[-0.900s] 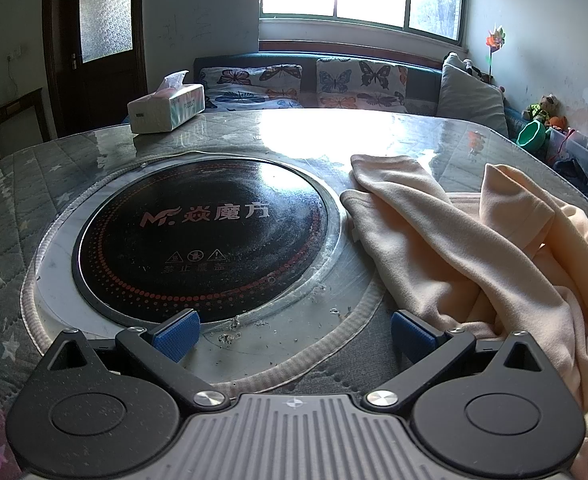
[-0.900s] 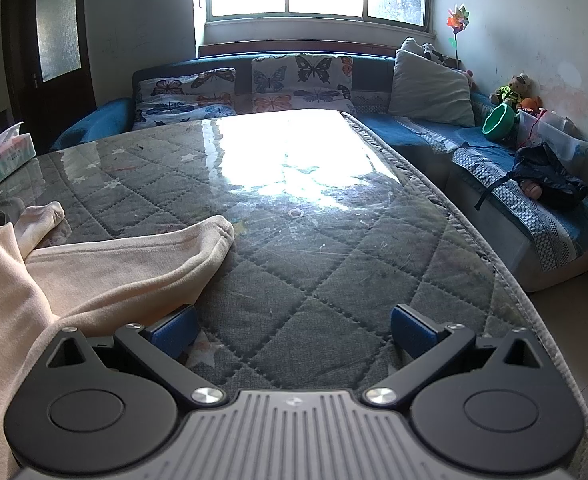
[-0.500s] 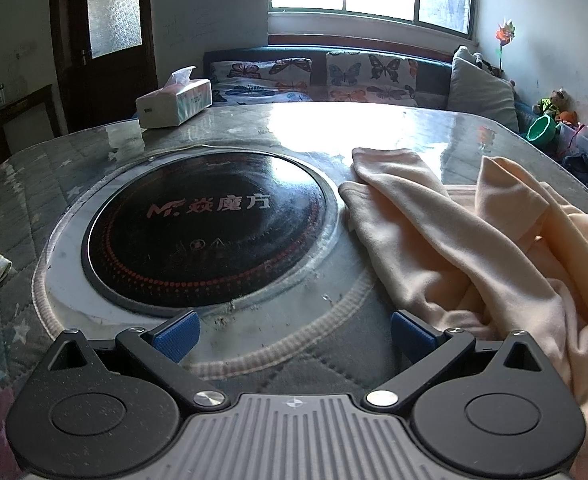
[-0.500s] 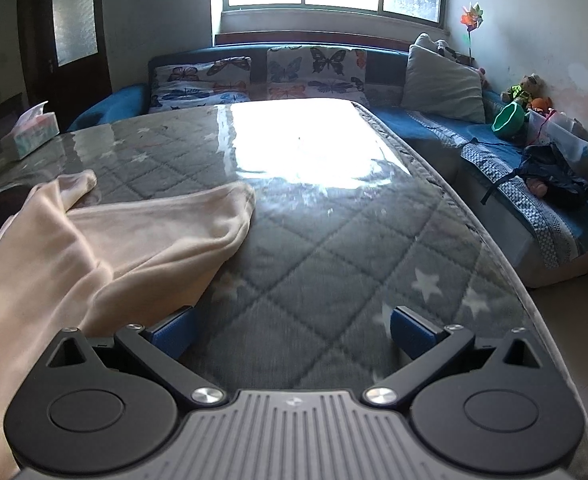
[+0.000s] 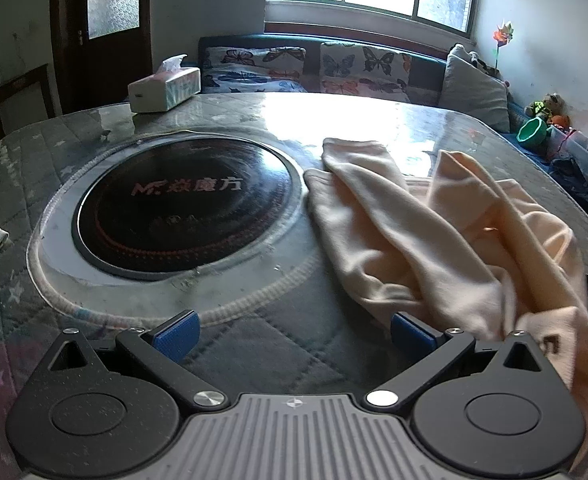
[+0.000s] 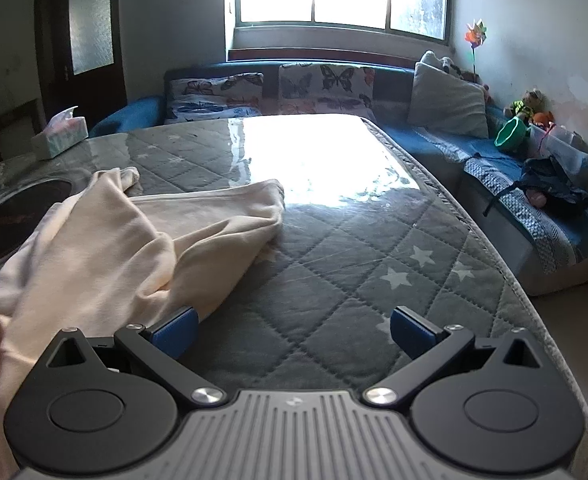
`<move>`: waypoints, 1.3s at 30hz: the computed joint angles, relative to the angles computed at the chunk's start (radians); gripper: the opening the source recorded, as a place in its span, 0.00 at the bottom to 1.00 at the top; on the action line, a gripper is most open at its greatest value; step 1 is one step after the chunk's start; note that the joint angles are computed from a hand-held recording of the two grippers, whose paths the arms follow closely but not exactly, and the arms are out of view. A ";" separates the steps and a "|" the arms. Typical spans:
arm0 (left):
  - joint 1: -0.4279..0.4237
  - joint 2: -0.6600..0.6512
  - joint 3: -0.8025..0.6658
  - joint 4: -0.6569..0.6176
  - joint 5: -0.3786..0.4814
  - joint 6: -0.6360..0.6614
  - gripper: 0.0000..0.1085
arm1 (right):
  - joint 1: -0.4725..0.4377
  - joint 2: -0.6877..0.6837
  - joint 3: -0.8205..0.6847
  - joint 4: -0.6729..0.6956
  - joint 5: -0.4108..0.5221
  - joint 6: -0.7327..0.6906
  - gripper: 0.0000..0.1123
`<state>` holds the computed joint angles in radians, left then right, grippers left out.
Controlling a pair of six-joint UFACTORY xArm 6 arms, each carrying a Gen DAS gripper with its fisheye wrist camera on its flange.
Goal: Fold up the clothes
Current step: 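Move both grippers toward the crumpled cream sweatshirt on the table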
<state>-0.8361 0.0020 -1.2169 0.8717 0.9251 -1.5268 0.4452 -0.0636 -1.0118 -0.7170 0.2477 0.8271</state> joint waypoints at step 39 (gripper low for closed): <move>-0.115 0.058 -0.111 -0.057 0.128 0.074 0.95 | 0.119 -0.159 0.128 0.038 -0.027 0.040 0.92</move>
